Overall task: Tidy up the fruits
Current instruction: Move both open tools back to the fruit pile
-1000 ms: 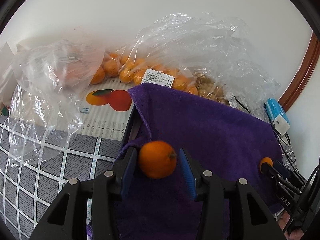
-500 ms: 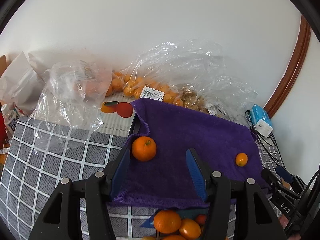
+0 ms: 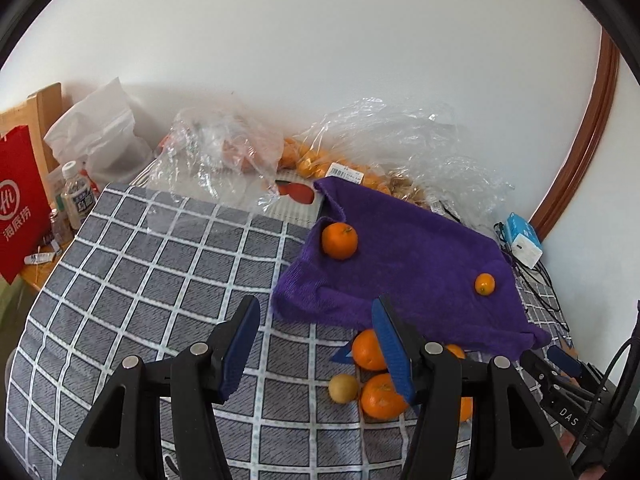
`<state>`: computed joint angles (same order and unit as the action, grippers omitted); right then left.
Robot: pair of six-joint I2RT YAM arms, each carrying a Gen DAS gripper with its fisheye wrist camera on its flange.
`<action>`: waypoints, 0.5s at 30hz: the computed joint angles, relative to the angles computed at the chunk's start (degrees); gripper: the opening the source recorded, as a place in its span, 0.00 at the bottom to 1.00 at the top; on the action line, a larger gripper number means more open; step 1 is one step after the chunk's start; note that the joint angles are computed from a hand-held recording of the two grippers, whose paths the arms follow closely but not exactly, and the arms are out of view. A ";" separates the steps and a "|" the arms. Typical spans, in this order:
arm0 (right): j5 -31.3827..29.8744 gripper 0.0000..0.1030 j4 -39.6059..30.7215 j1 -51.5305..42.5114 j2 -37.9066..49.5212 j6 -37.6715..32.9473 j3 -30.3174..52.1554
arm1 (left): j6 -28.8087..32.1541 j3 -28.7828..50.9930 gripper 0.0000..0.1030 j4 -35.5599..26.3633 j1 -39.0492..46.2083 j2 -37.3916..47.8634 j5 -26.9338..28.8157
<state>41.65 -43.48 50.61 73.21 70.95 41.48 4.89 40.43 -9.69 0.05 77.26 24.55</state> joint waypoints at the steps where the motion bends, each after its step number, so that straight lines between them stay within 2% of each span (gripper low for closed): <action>1: 0.41 0.68 0.36 1.57 0.73 1.22 -0.13 | 0.97 -0.89 0.54 0.50 0.77 0.04 -0.28; 7: 0.55 0.68 4.10 6.19 5.41 3.32 -0.31 | 5.96 -3.34 0.54 0.39 4.05 2.48 -0.81; 15: -2.11 0.64 17.79 8.07 8.70 -2.33 -2.89 | 9.17 -5.86 0.54 1.81 6.13 3.30 0.55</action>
<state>39.54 -25.69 58.69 81.90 68.61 38.59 14.06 34.58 -7.89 6.17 80.56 25.10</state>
